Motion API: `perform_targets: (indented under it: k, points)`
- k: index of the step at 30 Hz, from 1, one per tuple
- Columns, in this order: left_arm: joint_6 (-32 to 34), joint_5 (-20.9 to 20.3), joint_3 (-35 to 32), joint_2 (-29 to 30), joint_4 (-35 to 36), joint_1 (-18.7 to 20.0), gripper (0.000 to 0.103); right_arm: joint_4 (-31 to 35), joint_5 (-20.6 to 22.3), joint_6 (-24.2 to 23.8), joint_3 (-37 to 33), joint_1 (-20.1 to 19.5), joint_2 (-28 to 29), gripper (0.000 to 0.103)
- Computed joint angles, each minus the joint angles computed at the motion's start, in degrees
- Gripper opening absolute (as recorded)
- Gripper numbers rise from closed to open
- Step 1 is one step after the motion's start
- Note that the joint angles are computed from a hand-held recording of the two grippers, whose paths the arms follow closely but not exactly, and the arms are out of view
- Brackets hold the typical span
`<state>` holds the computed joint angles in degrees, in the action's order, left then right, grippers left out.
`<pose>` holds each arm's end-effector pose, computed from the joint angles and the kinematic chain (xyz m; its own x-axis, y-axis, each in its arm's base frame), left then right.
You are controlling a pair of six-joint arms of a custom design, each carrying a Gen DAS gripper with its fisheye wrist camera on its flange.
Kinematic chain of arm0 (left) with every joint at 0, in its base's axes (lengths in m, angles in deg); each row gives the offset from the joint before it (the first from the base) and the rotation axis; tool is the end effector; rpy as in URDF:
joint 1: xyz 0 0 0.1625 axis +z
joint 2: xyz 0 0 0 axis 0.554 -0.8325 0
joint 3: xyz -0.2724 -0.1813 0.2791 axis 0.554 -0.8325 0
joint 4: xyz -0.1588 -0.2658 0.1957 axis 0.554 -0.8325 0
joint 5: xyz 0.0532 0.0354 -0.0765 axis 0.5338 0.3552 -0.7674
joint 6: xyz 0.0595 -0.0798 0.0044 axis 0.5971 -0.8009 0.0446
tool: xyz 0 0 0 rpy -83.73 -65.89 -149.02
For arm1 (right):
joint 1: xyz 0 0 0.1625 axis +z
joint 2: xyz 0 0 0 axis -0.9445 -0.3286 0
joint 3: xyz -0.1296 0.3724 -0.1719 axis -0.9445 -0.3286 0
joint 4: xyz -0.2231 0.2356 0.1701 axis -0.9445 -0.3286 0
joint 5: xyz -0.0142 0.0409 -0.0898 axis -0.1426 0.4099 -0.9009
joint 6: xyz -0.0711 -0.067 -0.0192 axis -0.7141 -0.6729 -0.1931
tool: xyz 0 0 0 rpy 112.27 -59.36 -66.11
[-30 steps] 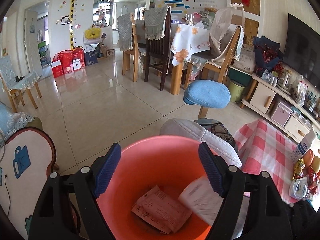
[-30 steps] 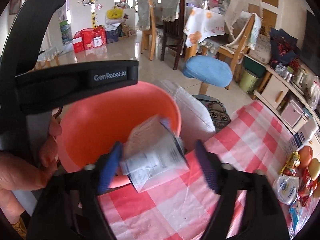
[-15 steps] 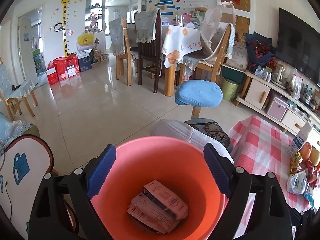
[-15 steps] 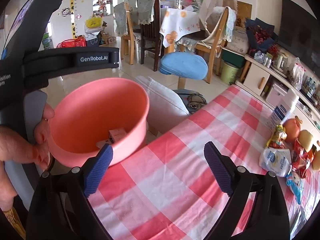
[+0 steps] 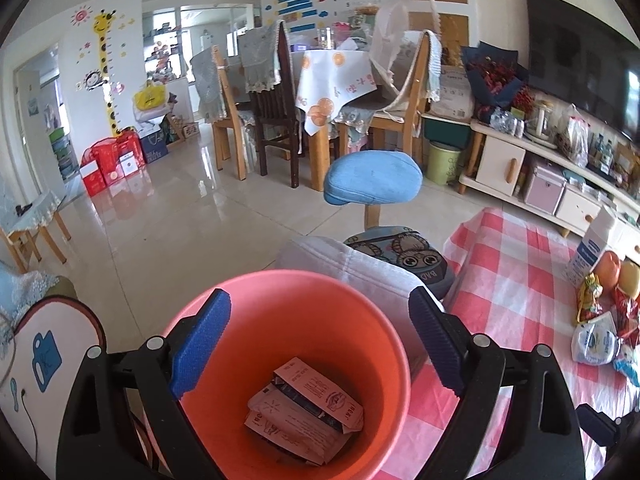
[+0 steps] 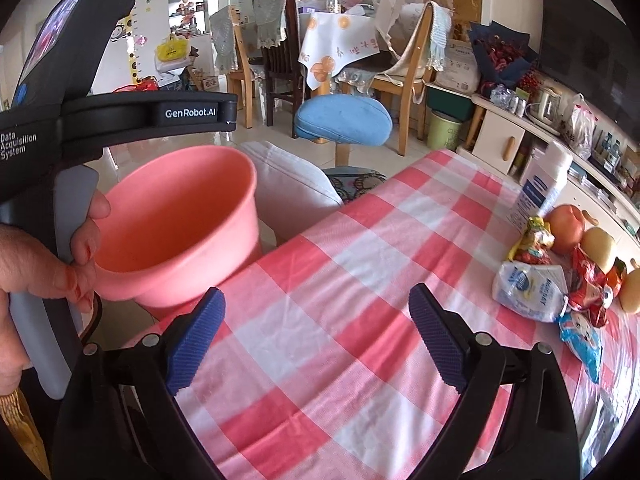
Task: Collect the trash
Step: 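Bring both open tools back over the table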
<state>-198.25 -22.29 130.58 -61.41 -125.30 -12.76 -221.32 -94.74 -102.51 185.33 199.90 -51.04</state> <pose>-0.0882 -0.2720 0.2837 -0.5788 -0.4863 -0.6546 0.3889 0.5409 -0.7458 0.3293 -0.2757 -0.0095 -0.5734 -0.5856 0.5729 -0.7962 0.5631 -0.2213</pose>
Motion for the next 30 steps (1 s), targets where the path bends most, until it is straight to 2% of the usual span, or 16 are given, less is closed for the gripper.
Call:
perform_targets:
  k: [30]
  points:
    - [22.17, 3.03, 3.22, 20.03, -32.22, -0.7, 0.09, -16.77, -0.82, -4.82, 14.17, -8.0, -7.22, 0.094]
